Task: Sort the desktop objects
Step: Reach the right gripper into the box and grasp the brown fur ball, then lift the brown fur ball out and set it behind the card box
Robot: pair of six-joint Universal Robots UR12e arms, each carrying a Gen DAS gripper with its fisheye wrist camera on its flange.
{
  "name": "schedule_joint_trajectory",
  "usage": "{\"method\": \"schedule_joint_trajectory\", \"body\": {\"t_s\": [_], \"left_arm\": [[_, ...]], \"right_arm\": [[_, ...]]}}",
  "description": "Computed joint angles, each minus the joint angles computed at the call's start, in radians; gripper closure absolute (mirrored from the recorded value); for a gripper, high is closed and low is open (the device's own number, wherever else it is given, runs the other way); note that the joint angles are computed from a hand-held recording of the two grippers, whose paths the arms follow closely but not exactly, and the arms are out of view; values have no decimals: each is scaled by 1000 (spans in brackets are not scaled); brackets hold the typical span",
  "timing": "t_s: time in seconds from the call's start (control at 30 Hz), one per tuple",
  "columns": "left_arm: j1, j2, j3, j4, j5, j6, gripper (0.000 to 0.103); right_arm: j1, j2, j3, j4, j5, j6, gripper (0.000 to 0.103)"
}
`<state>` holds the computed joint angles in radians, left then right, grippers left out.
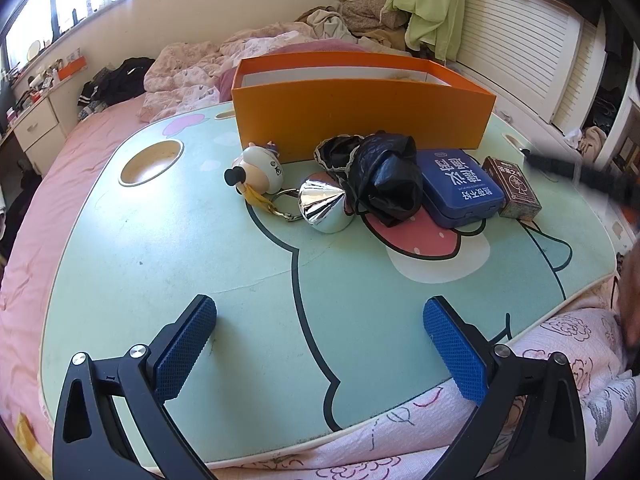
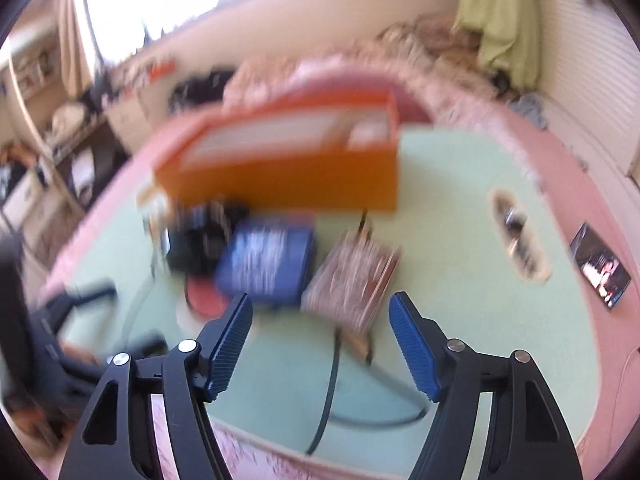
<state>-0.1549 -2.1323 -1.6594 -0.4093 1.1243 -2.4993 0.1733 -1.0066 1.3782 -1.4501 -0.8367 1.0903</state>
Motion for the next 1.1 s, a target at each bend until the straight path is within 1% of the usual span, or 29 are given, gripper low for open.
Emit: {"method": "schedule_joint_trajectory", "body": {"t_s": [0.07,0.1,0.13,0.17,0.2,0.23,0.27,0.3,0.33,0.37,0.4,0.47,0.5,0.57,0.6,0.63,0.7,0.77,0.8,0.83,0.87,0.93,0.97,1.03,1.07,1.1], "left_arm": [[0,-4,6,-4,-1,5,0],[-1,-2,8,-7,-2,7,0],[0,-4,9,-7,-3,8,0],[1,-6,10,-5,-5,7,0],[2,-3,13,-8,-6,7,0],[3,3,11,-10,-8,7,0],[3,6,11,-12,-9,7,0],[4,9,8,-11,-10,8,0],[5,11,6,-11,-12,9,0],[4,14,3,-12,-13,9,0],[5,14,3,-10,-15,10,0],[6,24,-9,-8,-17,10,0],[5,24,-9,-7,-19,10,0],[6,25,-10,-6,-21,11,0],[7,24,-9,-6,-22,12,0],[7,24,-9,-7,-23,12,0],[8,25,-9,-6,-26,14,0],[8,24,-9,-7,-26,14,0],[8,25,-9,-7,-25,15,0],[8,25,-9,-7,-27,14,0],[8,25,-9,-8,-26,14,0],[8,25,-8,-8,-25,15,0],[8,25,-8,-8,-26,15,0],[8,25,-8,-8,-26,15,0],[8,25,-8,-7,-23,12,0],[8,25,-8,-7,-23,12,0]], "right_arm": [[13,-28,3,8,65,-22,31],[33,-46,5,-8,72,-21,31],[43,-60,12,-21,62,-20,31],[71,-78,26,-77,42,17,31],[94,-89,37,-120,18,46,34],[131,-99,52,-187,-36,104,36],[158,-102,59,-227,-86,145,40],[192,-101,69,-283,-157,204,51],[212,-98,75,-322,-201,242,61],[244,-89,82,-381,-274,310,63],[268,-79,83,-412,-332,369,63],[292,-70,97,-460,-393,437,63],[297,-72,111,-497,-402,451,63],[309,-84,167,-640,-417,462,62],[316,-89,191,-694,-439,466,61],[324,-90,211,-748,-470,472,58],[326,-94,240,-810,-466,458,52],[326,-103,282,-886,-477,419,50],[322,-107,289,-887,-456,402,62],[320,-110,284,-847,-463,385,66],[316,-112,274,-816,-457,379,66],[295,-126,271,-792,-385,359,66],[278,-133,252,-733,-331,335,66],[245,-133,172,-526,-256,313,66],[230,-125,126,-422,-235,307,65],[221,-111,77,-317,-230,288,65]]}}
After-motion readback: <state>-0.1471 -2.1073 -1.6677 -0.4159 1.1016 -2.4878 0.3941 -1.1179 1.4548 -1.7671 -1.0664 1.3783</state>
